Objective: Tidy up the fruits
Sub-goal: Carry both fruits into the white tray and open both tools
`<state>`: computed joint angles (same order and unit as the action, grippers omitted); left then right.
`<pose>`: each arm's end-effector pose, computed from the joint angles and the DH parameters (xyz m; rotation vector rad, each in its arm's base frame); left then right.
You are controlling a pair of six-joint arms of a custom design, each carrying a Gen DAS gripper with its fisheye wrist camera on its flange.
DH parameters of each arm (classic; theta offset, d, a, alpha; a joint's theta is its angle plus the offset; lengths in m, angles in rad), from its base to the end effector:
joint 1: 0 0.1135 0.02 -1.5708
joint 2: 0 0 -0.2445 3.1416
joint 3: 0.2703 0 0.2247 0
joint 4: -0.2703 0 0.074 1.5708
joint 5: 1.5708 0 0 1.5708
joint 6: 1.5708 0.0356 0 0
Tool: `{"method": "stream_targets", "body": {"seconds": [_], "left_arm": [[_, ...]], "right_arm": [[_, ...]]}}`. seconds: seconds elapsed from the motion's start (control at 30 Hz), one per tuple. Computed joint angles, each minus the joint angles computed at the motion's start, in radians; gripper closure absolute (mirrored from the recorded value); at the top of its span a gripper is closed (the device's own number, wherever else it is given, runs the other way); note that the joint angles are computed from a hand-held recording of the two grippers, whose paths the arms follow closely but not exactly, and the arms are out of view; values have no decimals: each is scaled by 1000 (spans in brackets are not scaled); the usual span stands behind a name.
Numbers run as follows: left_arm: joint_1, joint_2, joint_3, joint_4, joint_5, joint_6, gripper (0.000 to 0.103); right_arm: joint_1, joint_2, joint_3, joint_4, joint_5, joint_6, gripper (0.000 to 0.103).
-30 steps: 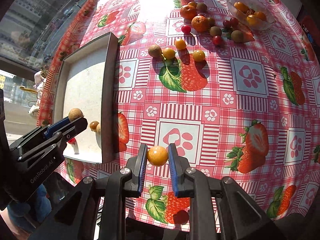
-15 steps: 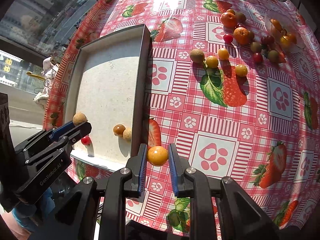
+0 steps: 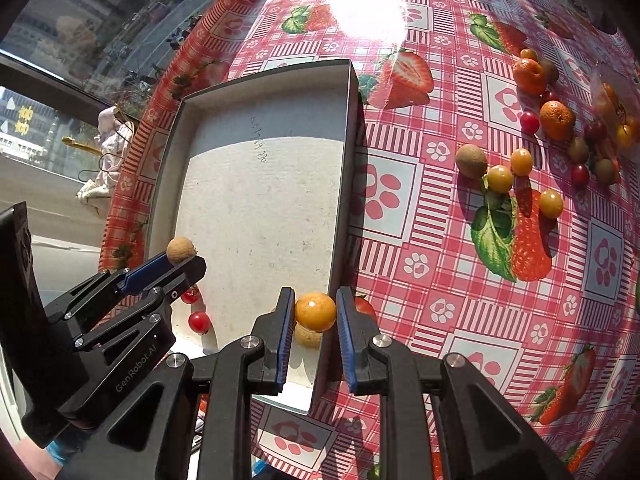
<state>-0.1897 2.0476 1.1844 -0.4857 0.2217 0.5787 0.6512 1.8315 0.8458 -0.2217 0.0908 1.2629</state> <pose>0.3349 -0.0723 0.0991 1.1092 2.6485 -0.2517 0.2338 0.1741 0.1000 0.8771 2.6991 0.3520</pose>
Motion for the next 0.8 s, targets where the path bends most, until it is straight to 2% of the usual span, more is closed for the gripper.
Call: {"method": "stream_targets", "body": {"seconds": [0.33, 0.8], "left_arm": [[-13, 96, 45, 47, -71, -8, 76], [-42, 110, -4, 97, -125, 23, 75]], "right_arm": [[-74, 205, 186, 17, -67, -133, 80], [-104, 328, 257, -8, -135, -170, 79]]}}
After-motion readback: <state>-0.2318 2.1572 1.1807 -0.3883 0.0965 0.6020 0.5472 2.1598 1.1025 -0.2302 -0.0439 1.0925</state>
